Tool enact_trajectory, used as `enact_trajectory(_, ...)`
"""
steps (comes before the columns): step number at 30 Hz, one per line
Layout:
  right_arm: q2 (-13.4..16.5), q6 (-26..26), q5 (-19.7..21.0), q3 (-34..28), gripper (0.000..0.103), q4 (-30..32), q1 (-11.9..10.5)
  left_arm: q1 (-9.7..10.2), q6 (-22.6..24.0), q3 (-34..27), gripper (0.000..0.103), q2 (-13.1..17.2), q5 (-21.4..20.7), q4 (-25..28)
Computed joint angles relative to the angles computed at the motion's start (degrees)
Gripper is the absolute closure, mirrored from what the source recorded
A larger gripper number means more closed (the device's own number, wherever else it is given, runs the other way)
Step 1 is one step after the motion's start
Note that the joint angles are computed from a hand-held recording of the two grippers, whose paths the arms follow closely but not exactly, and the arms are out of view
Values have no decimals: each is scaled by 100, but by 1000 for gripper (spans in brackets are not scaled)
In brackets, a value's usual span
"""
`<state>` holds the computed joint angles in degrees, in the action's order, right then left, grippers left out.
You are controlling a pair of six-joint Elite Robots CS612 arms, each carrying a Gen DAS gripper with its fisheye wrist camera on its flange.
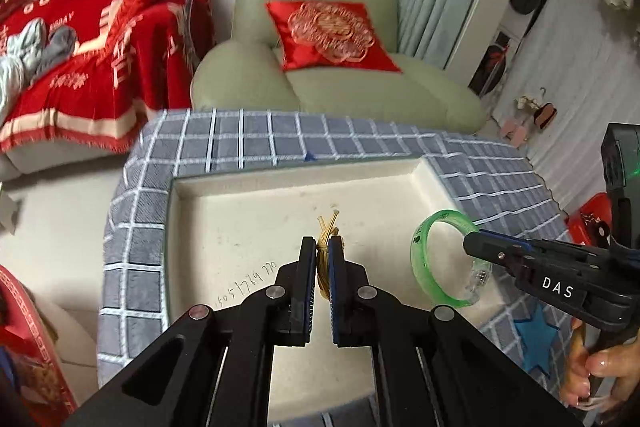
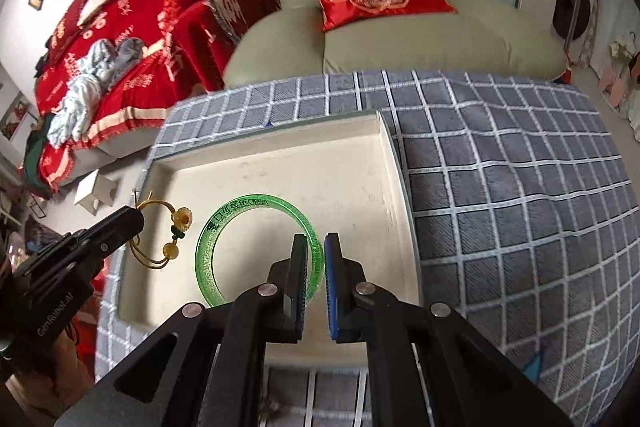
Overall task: Organize jewelry
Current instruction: 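Carry both pieces into the white tray and open both tools to release them, then move both open tools back over the remaining jewelry on the table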
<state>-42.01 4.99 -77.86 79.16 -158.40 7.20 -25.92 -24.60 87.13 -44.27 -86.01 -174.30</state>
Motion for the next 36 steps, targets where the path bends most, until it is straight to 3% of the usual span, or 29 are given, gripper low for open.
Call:
enact_trajectory(9,459,15,-444,-496,94,315,72,-26,53,-343,81,323,553,798)
enact_trajectory(13,525,-74,-555,-521,94,309,95,-92,176,-402,81,369,988,1095)
enact_trajectory(19,526,-201,-670,-468,91,176,132,-189,327,-375,81,383,1452,1117)
enact_trajectory(20,522,-226,-669,-465,84,181,138,-204,340,-364,81,382,1506,1111)
enact_trajectory(23,490,-233,-521,-414,45,97,129,-230,341,-327,81,370,1588,1080)
enact_trajectory(36,-146,152,36,624,40,-1073,3,-213,309,-337,80,372,1538,1009)
